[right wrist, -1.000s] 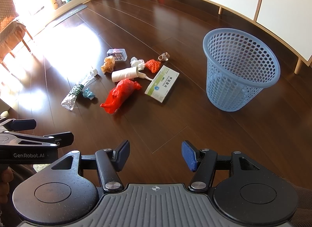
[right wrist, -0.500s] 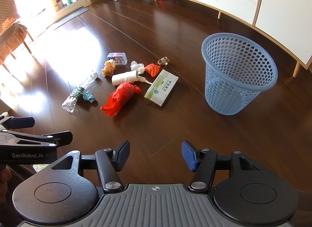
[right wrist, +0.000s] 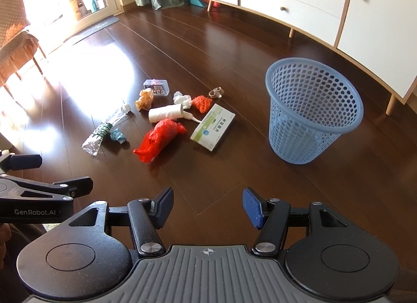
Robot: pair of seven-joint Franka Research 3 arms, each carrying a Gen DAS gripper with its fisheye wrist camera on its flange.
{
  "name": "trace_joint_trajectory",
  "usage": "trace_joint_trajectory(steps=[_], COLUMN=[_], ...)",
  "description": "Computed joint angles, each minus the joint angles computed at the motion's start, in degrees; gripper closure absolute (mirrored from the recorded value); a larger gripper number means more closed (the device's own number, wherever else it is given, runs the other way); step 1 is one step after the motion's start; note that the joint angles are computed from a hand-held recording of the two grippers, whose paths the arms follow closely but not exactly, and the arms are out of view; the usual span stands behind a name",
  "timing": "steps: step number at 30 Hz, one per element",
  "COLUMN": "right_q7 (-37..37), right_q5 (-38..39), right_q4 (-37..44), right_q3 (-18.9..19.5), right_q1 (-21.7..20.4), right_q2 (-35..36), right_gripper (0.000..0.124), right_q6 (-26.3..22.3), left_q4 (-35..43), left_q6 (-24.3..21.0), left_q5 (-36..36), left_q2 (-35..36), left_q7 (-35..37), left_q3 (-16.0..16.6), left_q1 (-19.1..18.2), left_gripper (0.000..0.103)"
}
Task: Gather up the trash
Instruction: 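Move both tools toward the light blue mesh wastebasket, then grasp the wastebasket rim with the right gripper and tilt it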
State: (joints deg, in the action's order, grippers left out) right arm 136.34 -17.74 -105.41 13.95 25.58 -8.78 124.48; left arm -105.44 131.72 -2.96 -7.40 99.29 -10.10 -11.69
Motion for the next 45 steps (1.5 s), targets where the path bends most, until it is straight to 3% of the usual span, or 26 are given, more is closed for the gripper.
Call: trace_joint_trajectory(steps=[10, 20, 29, 37, 45], right_q7=[-2.60, -8.29, -10.83, -12.95, -14.40], right_q5=[1.80, 3.26, 6.26, 9.68, 21.85], right_q4=[2.51, 6.37, 2.18, -1.53, -5.96], right_q3=[-0.35, -3.03, -6.39, -10.07, -14.04], right_q1=[0.07, -3.24, -8.78, -14.80, -18.93], right_q2=[-0.14, -0.15, -2.15, -1.73, 0.20], right_gripper=[0.068, 0.068, 0.068, 0.068, 0.068], right_q6=[-0.16, -3.00, -0.03, 2.23, 9.56], left_q4=[4.14, 17.40, 30.83, 40.07, 51.00], left_q6=[-2.26, -2.23, -4.55, -7.46, -9.79], left_q5=[-0.23, 5.25, 7.31, 10.52, 11.37], left_q2=[1.54, 12.90, 25.00, 34.64, 44.02], left_q7=[0.66, 1.78, 2.15, 1.42, 1.78], left_q3=[-0.03, -2.10, -3.99, -3.48, -2.99], left_q1=[0.06, -0.18, -2.44, -5.47, -8.19], left_gripper=[0.001, 0.001, 0.001, 0.001, 0.001])
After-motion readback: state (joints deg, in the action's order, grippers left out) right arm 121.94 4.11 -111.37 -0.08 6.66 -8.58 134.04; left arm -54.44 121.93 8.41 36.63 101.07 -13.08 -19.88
